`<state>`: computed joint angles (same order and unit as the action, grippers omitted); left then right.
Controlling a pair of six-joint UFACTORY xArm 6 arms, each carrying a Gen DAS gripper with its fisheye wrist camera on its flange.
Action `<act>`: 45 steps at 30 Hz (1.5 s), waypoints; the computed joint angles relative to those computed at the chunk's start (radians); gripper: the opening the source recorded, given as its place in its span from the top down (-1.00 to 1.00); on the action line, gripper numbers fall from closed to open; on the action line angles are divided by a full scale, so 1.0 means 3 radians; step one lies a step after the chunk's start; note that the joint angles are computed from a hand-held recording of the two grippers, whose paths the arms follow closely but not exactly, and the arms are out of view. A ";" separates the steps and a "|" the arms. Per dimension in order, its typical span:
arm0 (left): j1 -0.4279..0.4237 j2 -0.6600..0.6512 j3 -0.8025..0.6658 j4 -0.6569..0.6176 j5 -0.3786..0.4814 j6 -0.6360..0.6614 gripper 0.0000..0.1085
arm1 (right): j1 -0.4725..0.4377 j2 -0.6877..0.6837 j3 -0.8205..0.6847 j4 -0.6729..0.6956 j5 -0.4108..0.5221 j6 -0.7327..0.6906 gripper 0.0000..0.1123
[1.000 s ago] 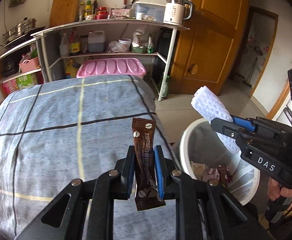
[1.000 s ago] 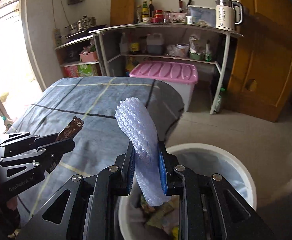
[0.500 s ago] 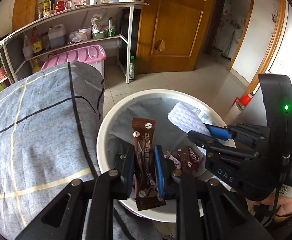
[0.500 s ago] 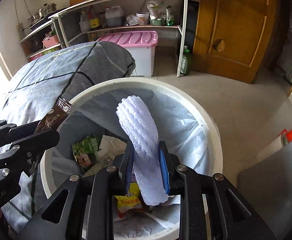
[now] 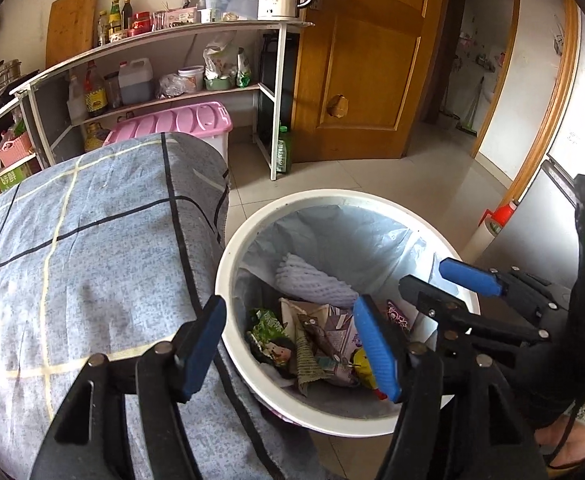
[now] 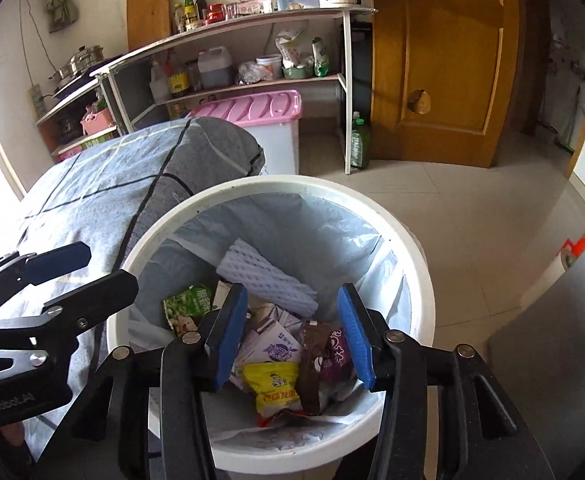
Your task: Collect trash
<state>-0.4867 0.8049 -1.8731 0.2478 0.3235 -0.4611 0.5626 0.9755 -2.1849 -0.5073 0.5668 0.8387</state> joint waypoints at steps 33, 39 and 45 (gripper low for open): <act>0.0155 -0.0625 0.0876 0.2230 -0.0359 -0.2172 -0.42 | 0.0252 -0.0687 0.1023 -0.1531 -0.0138 0.1857 0.14; 0.0157 -0.0643 0.0903 0.2212 -0.0378 -0.2169 -0.43 | 0.0252 -0.0681 0.1026 -0.1554 -0.0152 0.1859 0.14; 0.0160 -0.0654 0.0917 0.2207 -0.0374 -0.2183 -0.43 | 0.0270 -0.0688 0.1037 -0.1540 -0.0142 0.1848 0.14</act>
